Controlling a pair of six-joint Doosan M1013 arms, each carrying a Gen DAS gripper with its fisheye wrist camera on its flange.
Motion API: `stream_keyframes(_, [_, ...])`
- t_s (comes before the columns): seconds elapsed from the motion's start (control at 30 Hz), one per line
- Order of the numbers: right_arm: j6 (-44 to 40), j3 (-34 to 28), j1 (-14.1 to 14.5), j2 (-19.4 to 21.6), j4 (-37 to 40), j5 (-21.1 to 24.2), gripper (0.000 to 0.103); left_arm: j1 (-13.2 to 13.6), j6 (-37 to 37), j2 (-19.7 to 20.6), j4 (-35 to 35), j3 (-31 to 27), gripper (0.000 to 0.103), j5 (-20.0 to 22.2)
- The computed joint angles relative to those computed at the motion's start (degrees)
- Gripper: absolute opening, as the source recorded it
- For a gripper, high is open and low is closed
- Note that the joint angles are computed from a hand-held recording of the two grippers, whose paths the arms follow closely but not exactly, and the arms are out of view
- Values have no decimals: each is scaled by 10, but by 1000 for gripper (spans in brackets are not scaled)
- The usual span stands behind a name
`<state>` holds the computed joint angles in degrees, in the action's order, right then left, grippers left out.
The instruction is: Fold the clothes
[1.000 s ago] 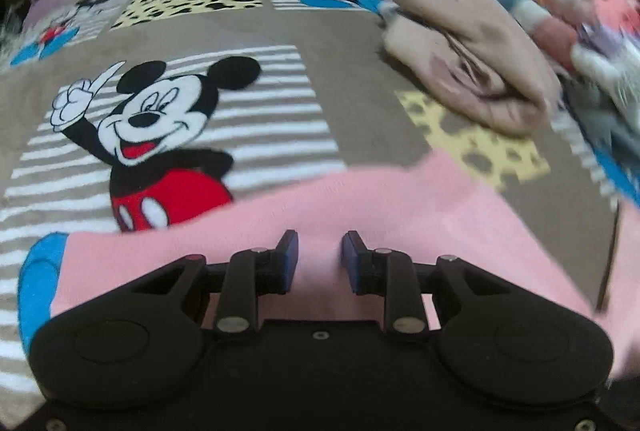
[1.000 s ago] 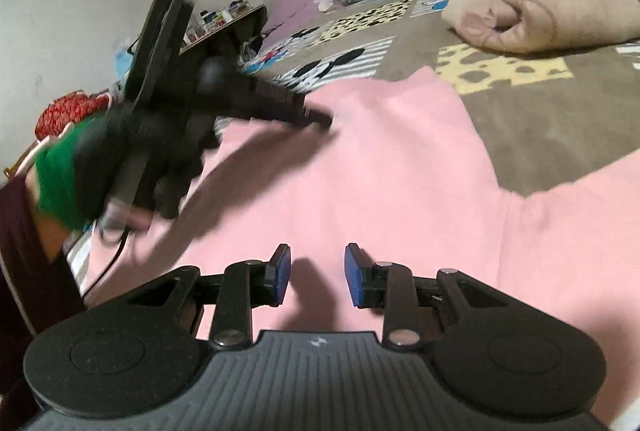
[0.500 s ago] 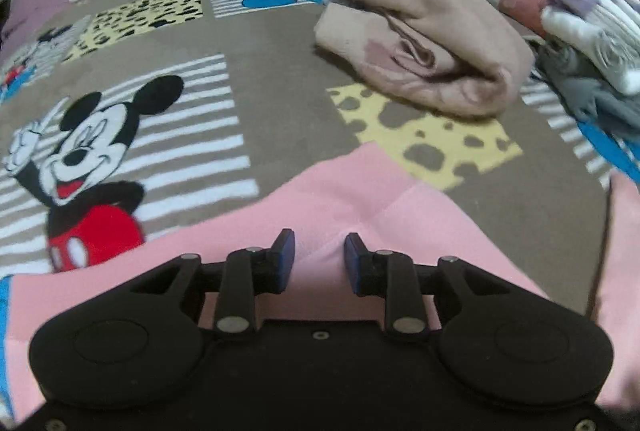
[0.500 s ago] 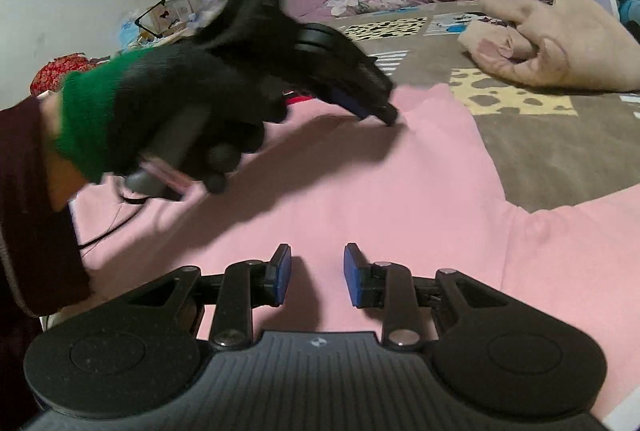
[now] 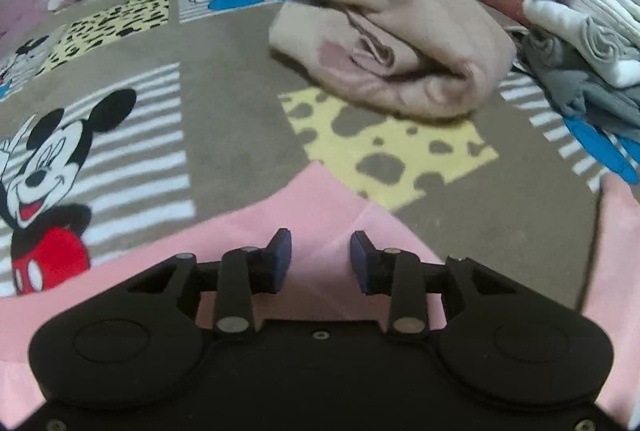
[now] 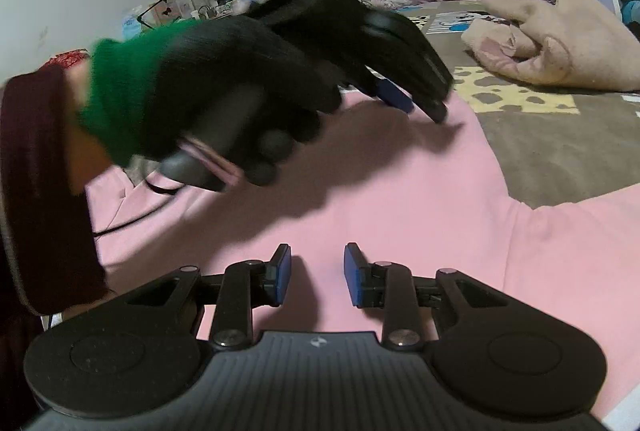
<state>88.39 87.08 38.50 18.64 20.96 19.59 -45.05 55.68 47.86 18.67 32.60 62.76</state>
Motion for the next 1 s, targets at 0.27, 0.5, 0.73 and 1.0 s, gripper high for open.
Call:
stream_keyframes(0.27, [-4,2,0,-2,7,-2,31,-3,-12,-13,-33,20,32,-15])
stream_keyframes(0.5, [-4,3,2,0,-3,-7,31,5,-63,-36,-58,67,39,-91])
stream_keyframes(0.73, [-41,16,4,-9,40,-32,32,-12,-276,-178,86,278,44,-191])
stream_keyframes(1.0, [-47,44,5,-34,77,-66,32,-58,-596,-314,272,474,57,-112])
